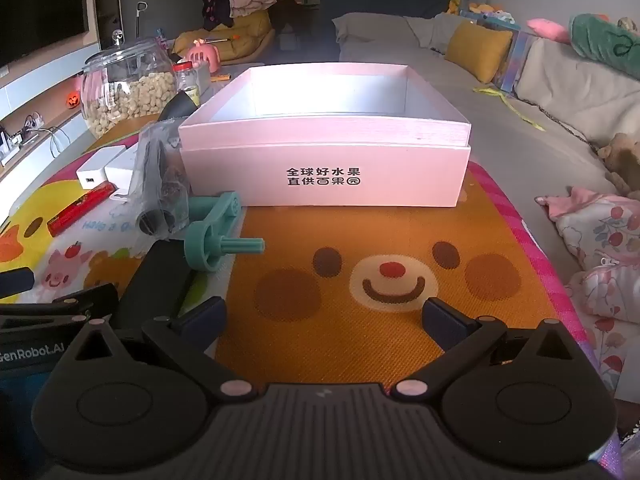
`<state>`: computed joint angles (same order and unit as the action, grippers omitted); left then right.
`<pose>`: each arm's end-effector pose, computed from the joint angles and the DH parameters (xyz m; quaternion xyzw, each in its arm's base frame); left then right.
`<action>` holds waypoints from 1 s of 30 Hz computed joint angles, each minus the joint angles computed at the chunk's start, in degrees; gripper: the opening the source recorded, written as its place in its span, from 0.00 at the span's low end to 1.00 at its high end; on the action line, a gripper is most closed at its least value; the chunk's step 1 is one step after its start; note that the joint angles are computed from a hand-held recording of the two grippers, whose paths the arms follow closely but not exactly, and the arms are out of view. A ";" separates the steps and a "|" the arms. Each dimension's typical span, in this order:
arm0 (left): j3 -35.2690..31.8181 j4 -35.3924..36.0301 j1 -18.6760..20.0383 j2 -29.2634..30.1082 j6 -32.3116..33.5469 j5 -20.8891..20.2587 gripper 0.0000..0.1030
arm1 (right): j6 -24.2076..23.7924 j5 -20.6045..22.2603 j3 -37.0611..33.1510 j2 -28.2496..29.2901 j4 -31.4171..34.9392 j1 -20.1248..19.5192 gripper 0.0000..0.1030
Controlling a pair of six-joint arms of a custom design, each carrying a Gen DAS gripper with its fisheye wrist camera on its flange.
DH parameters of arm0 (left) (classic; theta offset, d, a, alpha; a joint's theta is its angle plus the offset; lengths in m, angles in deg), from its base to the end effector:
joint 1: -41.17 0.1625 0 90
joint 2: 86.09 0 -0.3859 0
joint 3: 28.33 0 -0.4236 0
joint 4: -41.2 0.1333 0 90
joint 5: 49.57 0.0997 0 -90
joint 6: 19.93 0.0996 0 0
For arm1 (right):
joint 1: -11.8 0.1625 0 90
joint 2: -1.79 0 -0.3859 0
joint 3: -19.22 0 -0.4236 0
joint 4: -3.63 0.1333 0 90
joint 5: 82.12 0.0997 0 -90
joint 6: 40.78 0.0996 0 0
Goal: Organize rigid objects
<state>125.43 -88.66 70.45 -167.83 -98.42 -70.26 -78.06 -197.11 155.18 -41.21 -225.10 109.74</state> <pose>-0.1089 -0.3207 0.0586 0.0335 0.8052 -0.4327 0.4040 0.1449 -0.3782 0.0111 0.2681 -0.8627 0.3168 0.2890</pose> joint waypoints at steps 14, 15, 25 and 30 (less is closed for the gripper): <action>0.04 0.62 -0.05 -0.32 -0.47 0.25 1.00 | -0.48 -0.20 0.04 -0.12 -0.31 0.02 1.00; 0.04 0.62 -0.05 -0.32 -0.47 0.25 1.00 | -0.48 -0.17 0.03 -0.07 -0.37 0.00 1.00; 0.10 0.61 -0.06 -0.40 -0.52 0.29 1.00 | 0.82 -0.05 0.36 -0.66 0.12 0.01 1.00; 0.10 0.59 -0.09 -0.37 -0.57 0.30 1.00 | 0.22 0.49 0.32 -0.33 -0.20 -0.35 1.00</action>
